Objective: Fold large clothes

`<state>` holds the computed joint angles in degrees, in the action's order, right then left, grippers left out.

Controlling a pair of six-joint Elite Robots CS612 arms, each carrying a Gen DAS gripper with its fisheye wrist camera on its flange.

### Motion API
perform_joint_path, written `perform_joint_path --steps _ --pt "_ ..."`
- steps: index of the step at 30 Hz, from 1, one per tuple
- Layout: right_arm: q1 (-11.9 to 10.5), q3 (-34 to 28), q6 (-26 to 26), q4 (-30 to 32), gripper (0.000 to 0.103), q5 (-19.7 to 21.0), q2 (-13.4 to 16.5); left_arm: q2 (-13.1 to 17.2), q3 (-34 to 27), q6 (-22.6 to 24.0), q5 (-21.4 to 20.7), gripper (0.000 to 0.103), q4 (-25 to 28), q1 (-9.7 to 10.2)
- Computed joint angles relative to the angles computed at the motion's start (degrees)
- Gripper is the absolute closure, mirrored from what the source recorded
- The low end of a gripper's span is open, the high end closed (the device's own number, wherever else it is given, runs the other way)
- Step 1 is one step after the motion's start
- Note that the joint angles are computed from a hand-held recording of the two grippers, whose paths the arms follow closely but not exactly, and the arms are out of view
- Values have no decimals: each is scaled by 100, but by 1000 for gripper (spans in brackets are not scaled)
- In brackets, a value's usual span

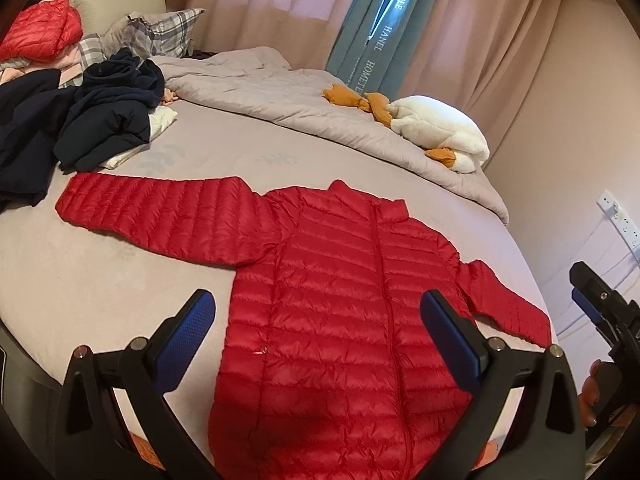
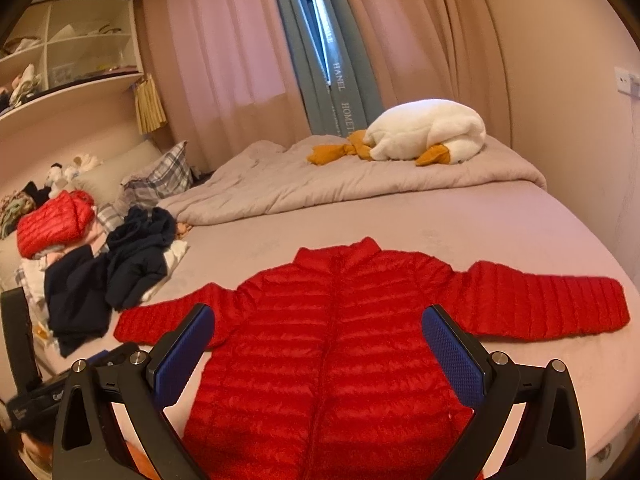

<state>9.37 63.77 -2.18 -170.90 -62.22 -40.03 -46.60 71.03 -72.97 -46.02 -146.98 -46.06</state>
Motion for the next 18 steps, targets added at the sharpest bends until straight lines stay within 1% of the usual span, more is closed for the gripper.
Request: perform_joint_path --steps 5,11,18 --pt "-6 110 66 -178 0 -142 -36 44 -74 142 39 0 9 -14" --pt "-34 94 134 -81 0 -88 -28 38 -67 170 -45 0 -10 -15" --pt "-64 66 321 -180 0 -189 -10 19 -37 102 20 0 41 -17"
